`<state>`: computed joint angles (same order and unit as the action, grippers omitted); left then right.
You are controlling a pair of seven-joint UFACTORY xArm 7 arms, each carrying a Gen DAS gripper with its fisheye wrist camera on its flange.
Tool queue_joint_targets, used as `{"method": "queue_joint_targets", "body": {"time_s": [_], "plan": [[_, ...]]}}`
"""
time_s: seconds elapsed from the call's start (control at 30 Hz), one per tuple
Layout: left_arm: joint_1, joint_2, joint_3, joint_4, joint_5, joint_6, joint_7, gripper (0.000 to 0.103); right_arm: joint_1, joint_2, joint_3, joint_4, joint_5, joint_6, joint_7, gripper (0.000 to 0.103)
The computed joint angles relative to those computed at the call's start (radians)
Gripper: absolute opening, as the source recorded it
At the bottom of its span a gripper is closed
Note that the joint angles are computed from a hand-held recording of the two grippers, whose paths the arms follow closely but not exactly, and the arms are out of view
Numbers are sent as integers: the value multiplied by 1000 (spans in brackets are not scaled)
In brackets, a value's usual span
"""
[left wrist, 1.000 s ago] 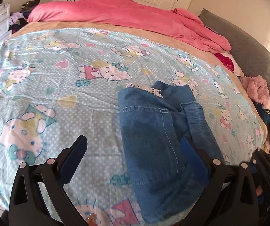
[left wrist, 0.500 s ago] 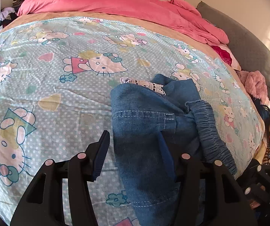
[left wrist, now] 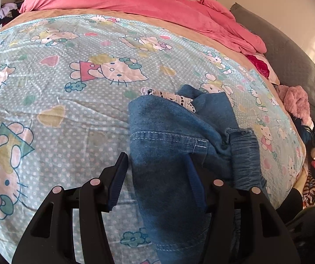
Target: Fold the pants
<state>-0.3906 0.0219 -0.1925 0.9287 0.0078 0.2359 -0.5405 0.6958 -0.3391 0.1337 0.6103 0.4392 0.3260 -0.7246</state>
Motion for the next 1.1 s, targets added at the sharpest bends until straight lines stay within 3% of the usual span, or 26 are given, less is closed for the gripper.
{"method": "queue_joint_targets", "body": {"time_s": [0.13, 0.37, 0.57, 0.8, 1.03, 1.1], "plan": [[-3, -10, 0, -7, 18, 0, -19, 52, 17, -10, -24, 3, 63, 7, -14, 4], [-7, -28, -7, -22, 26, -6, -32, 53, -5, -24, -19, 23, 86, 23, 3, 15], [-8, -46, -11, -29, 62, 6, -66, 58, 43, -95, -79, 18, 196, 64, -56, 28], [-5, -83, -22, -45, 103, 10, -112, 63, 13, -194, -82, -17, 192, 66, -27, 40], [4, -131, -41, -63, 146, 16, -151, 65, 25, -239, -96, -45, 170, 8, 25, 53], [8, -144, -48, -65, 161, 22, -162, 71, 33, -242, -107, -50, 167, -8, 41, 57]]}}
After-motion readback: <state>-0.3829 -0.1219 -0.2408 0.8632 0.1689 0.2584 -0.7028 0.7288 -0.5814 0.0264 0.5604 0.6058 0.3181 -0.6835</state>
